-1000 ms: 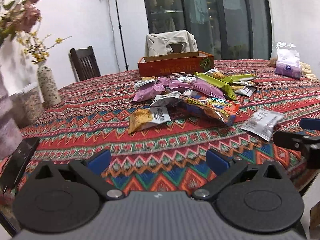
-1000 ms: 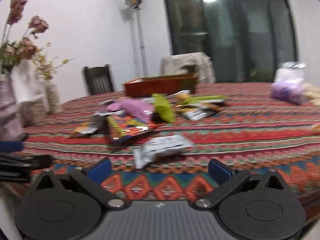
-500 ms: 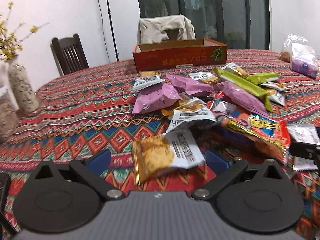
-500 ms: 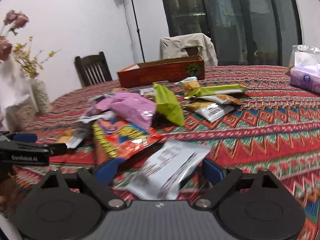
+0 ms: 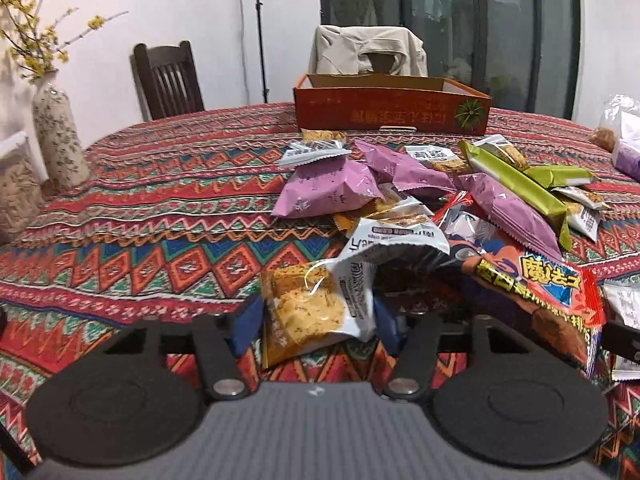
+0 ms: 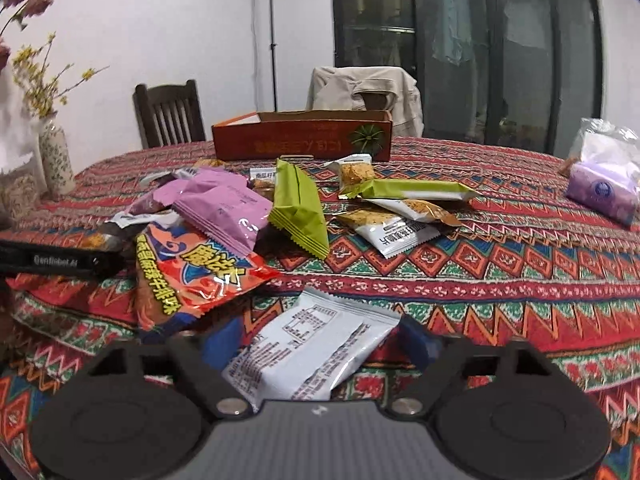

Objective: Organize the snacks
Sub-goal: 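Grasp a cracker packet with the left gripper while the right grasps a white packet, then carry both packets to the orange box and open both grippers inside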

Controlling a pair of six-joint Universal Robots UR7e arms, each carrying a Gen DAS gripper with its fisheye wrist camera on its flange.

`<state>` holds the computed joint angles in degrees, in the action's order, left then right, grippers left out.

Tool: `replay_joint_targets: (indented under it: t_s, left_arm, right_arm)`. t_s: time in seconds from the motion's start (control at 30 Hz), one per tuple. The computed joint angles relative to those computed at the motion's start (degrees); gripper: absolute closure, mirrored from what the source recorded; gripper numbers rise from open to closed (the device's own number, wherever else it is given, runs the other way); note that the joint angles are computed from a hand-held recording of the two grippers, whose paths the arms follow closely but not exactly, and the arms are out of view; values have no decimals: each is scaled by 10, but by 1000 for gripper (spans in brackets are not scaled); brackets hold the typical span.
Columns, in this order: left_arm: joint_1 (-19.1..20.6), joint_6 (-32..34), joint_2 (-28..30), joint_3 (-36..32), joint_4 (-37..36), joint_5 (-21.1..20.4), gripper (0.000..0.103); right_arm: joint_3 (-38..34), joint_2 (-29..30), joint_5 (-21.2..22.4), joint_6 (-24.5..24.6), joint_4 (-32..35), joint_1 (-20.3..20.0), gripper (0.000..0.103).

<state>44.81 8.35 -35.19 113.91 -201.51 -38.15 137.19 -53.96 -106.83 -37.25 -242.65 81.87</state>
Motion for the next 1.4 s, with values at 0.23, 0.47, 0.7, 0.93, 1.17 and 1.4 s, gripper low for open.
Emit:
replay_joint_targets:
  t_s: [0.23, 0.47, 0.7, 0.93, 1.17, 1.4]
  left_arm:
    - [-18, -46, -23, 44, 1, 18, 54]
    - [-39, -61, -40, 78, -18, 32, 54]
    - [-63, -30, -46, 96, -68, 49, 54]
    - [-61, 0, -52, 68, -69, 36, 54]
    - [-29, 94, -49, -54, -14, -27, 54]
    - [8, 156, 21, -294, 104, -74, 54]
  right_arm:
    - [24, 1, 12, -5, -33, -5, 39]
    - [26, -10, -9, -8, -41, -9, 37]
    - [16, 21, 12, -51, -82, -14, 62]
    - [33, -18, 41, -69, -60, -18, 63]
    - [0, -166, 156, -46, 170, -27, 63]
    - [-210, -220, 221, -43, 473, -7, 63]
